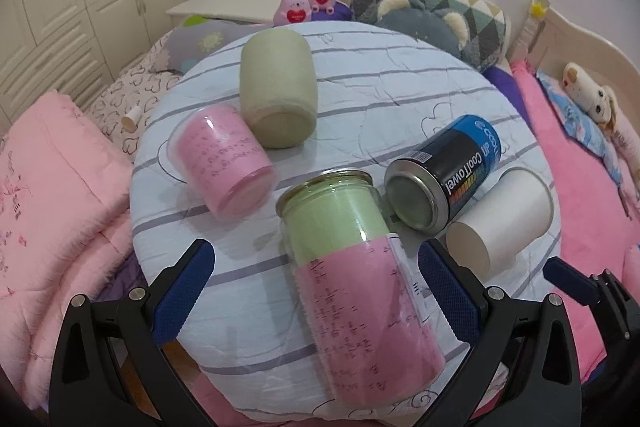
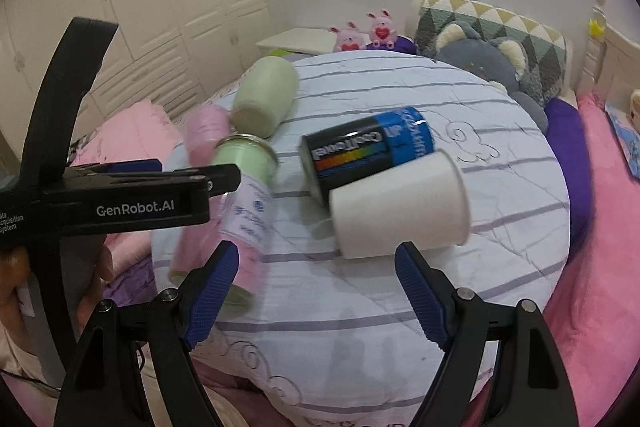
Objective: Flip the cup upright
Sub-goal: 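Carry the jar with the right gripper toward the left gripper, then grasp the jar body with the left gripper while the right gripper releases it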
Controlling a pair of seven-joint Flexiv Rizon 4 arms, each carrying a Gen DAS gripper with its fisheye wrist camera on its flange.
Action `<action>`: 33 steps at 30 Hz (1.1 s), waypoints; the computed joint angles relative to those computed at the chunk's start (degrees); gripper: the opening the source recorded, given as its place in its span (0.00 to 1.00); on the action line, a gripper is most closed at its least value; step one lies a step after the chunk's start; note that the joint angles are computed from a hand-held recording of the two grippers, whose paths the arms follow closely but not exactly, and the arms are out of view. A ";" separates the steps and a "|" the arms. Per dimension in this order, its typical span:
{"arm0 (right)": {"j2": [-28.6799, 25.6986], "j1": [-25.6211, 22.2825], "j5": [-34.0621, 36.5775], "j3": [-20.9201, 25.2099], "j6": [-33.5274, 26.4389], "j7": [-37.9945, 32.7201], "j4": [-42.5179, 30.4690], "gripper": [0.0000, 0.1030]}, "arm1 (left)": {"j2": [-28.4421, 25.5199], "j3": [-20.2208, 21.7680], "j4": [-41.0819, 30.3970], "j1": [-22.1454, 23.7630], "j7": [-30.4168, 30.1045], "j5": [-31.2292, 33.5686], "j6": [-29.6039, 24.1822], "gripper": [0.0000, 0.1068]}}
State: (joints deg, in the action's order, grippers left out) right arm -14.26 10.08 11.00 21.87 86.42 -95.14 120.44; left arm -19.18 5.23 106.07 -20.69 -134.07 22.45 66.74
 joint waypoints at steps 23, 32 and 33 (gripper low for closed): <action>-4.09 -8.39 12.56 5.71 -3.00 -15.11 -7.03 0.80 | -5.99 -0.75 -6.57 -0.74 0.98 -4.00 -6.33 0.96; -3.67 -8.35 16.98 4.79 -4.67 -18.96 -8.14 0.80 | -7.20 -1.66 -7.71 0.42 4.92 -7.42 -8.44 0.80; -3.61 -8.10 17.22 4.46 -4.74 -19.04 -8.18 0.80 | -7.34 -2.28 -7.51 1.09 6.08 -8.63 -8.43 0.79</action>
State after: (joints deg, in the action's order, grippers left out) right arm -17.87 1.98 28.23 26.33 81.67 -114.18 112.26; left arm -26.52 2.95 98.55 -19.60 -128.00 13.82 58.31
